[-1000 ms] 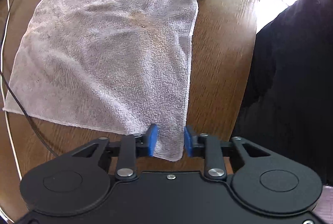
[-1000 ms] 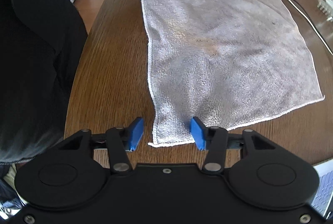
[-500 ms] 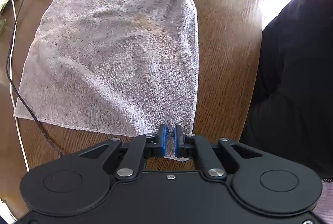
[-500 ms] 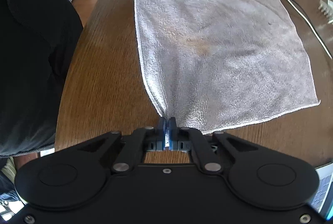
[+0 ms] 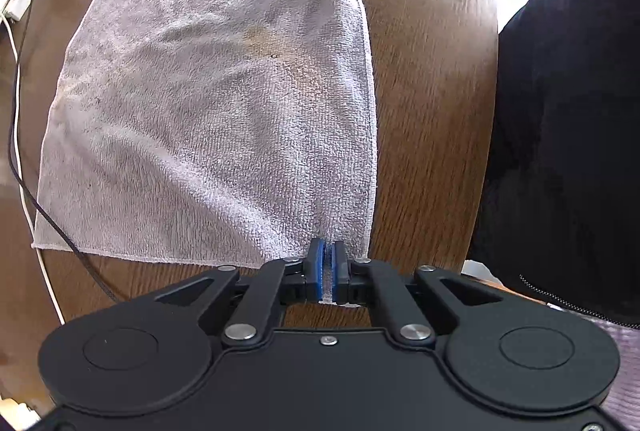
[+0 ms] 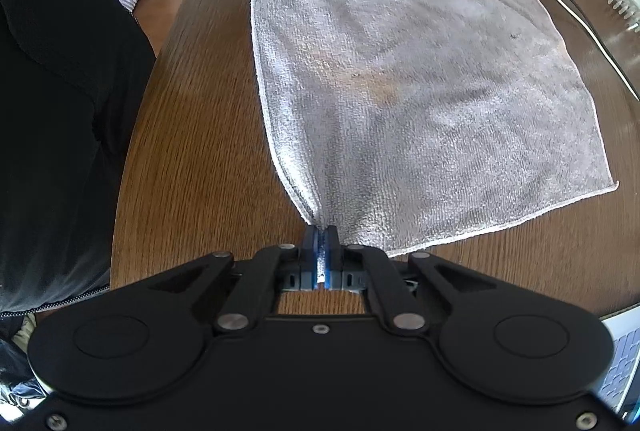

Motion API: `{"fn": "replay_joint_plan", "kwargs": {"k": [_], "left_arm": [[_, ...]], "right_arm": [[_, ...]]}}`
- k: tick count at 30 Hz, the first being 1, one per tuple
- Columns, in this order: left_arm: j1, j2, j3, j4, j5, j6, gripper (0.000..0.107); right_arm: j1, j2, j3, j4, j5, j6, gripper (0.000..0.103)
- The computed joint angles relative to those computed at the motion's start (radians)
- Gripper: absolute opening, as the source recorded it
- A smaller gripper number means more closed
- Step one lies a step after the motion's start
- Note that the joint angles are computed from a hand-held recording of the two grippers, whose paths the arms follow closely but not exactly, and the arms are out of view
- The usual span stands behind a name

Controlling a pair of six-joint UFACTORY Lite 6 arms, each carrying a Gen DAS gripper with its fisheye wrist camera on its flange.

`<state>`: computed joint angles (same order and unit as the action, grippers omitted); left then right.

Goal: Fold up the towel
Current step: 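Lift the held edge and fold it over the towel with both grippers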

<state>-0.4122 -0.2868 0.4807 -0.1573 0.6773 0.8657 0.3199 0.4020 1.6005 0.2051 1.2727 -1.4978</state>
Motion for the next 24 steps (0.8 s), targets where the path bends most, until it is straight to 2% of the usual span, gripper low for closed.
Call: {"fn": "replay_joint_plan", "kwargs": {"k": [5, 9, 17, 24], "left_arm": [[-0.040, 0.042, 0.042, 0.041, 0.020, -0.051, 0.007], [-0.068, -0.013, 0.005, 0.053, 0.004, -0.054, 0.001], [0.043, -0.002, 0.080, -0.017, 0.060, 0.038, 0.001], [0.115, 0.075, 0.209, -0.073, 0.106, 0.086, 0.000]], "right_arm": [[-0.001, 0.003, 0.003, 0.001, -0.002, 0.001, 0.003], [-0.001, 0.012, 0.015, 0.003, 0.004, 0.015, 0.003], [0.005, 0.046, 0.080, 0.032, 0.009, 0.031, 0.003], [0.001, 0.134, 0.277, 0.073, 0.091, 0.075, 0.003]]}}
